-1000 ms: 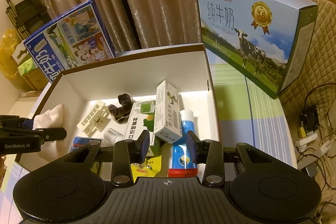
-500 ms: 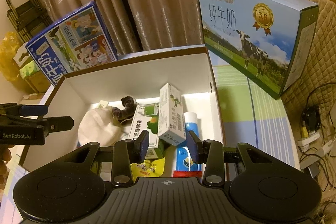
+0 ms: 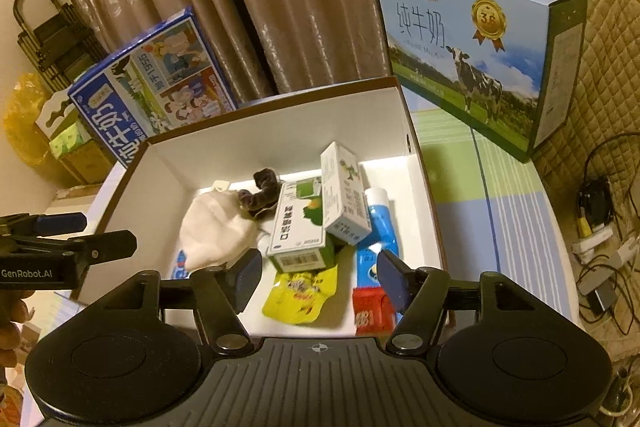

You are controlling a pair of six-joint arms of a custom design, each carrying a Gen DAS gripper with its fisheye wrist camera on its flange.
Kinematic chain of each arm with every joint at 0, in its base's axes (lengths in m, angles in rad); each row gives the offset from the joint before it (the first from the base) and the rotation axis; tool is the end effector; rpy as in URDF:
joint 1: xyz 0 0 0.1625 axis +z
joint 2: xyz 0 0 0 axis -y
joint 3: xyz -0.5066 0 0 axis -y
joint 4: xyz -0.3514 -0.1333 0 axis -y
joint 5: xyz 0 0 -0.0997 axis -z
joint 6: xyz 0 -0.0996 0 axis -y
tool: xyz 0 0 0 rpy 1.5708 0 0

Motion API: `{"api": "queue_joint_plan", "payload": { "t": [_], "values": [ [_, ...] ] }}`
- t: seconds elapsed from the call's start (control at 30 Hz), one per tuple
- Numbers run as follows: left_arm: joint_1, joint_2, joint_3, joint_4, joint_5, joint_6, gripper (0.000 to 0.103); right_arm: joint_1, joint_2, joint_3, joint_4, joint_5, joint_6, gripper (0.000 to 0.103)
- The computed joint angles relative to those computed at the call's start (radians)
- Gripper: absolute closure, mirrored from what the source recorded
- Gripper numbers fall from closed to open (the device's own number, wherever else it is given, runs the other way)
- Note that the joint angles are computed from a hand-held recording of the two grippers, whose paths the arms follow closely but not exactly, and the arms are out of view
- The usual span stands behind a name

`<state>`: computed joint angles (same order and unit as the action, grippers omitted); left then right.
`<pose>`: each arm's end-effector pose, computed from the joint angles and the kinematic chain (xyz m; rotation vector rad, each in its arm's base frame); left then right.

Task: Organize objects

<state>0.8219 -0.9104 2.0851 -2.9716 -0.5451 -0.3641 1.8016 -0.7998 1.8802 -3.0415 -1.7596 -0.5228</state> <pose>-0.2179 -0.5553 0.2104 0.2864 2.2159 -0.8782 0.2598 -0.6045 0.1633 1.0007 -2.6740 0.5189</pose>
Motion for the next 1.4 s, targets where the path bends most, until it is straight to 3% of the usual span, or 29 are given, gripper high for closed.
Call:
{"api": "queue_joint_plan", "payload": {
  "t": [0.33,0.53,1.03,1.4],
  "values": [
    [-0.087,-0.047,0.091,0.073,0.006,-0.173,0.001,0.011,-0.086,0.087,-0.002,-0.011,0.045,0.041],
    [-0.145,-0.072,0.132,0.199,0.022,-0.317,0.001,0.013,-0.142,0.144,0.015,-0.034,0.084,0.040],
    [-0.301,-0.149,0.199,0.515,0.008,-0.715,0.001,0.012,-0.276,0.271,0.057,-0.019,0.013,0.040],
    [-0.404,-0.161,0.209,0.719,-0.053,-0.990,0.001,0.000,-0.361,0.324,0.146,-0.010,-0.042,0.040]
  ]
}}
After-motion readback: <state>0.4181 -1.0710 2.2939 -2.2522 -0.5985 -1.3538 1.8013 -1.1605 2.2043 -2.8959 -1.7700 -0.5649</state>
